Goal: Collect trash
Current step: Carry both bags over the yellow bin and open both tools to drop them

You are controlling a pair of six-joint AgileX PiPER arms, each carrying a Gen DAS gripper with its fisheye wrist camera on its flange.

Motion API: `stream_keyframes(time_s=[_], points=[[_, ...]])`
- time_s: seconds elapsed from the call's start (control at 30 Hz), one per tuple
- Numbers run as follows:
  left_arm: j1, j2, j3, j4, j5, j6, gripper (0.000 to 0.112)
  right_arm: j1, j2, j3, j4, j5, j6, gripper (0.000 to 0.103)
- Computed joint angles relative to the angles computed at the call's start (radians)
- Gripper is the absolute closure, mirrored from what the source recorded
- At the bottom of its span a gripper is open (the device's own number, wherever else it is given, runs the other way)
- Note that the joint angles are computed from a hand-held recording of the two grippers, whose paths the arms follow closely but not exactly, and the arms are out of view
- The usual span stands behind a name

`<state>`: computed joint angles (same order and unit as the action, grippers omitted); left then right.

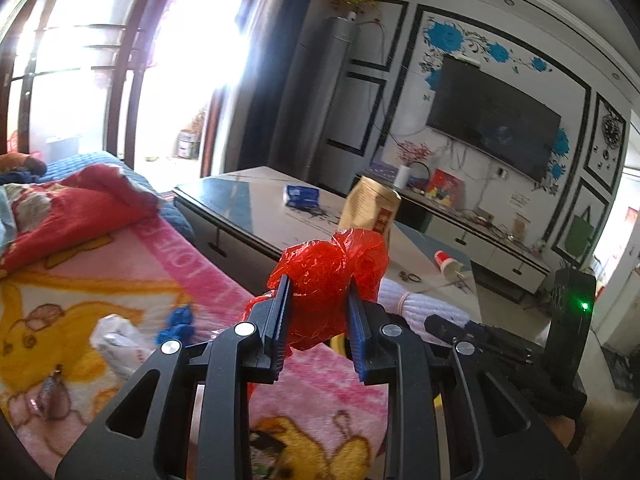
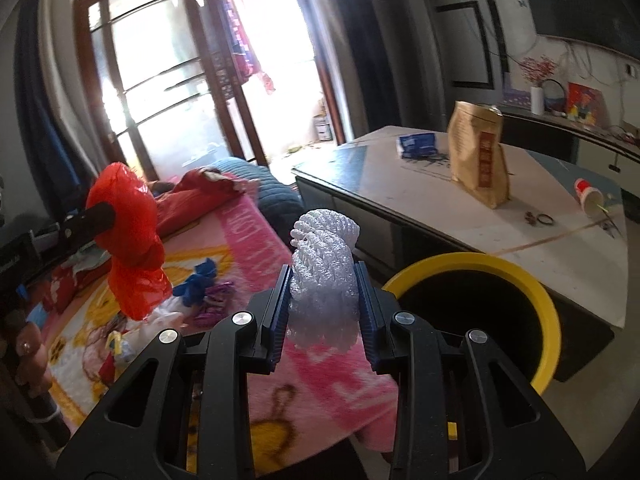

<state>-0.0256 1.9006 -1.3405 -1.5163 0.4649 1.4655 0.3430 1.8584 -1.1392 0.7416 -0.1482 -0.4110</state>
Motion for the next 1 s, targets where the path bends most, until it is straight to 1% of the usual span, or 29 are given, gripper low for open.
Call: stream_keyframes(time_s=[0.13, 0.37, 0.43, 0.5, 0.6, 0.77, 0.83, 0.97, 1.0], points=[[-0.031, 0.033, -0.033, 0.020, 0.000, -0.022, 0.088, -0.033, -0.020, 0.046, -0.007, -0.016, 0.023, 0.079], [-0.093, 0.090, -0.094, 0.060, -0.008, -0.069, 0.088, -0.109, -0.044, 0.118, -0.115, -0.026, 0.164, 0.079], [-0.110, 0.109, -0.117, 0.073, -0.007, -0.085, 0.088, -0.130, -0.044, 0.128, -0.148, -0.026, 0.202, 0.079], [-0.122, 0.126, -0.129, 0.065, -0.006, -0.075, 0.088, -0.145, -0.041, 0.133, -0.150, -0.022, 0.208, 0.079], [-0.146, 0.173, -0.178, 0.089, -0.004, -0.099, 0.088, -0.166, -0.039, 0.143, -0.171, -0.013, 0.237, 0.079], [-0.187, 0.247, -0.267, 0.192, -0.011, -0.203, 0.088, -0.186, -0.033, 0.157, -0.176, 0.000, 0.245, 0.079], [-0.206, 0.278, -0.305, 0.245, -0.017, -0.258, 0.088, -0.201, -0.024, 0.157, -0.208, 0.011, 0.278, 0.078], [-0.237, 0.340, -0.386, 0.349, -0.013, -0.360, 0.088, -0.218, -0.015, 0.160, -0.217, 0.028, 0.297, 0.078], [-0.244, 0.351, -0.399, 0.368, -0.010, -0.378, 0.088, -0.225, -0.011, 0.161, -0.246, 0.033, 0.330, 0.078]])
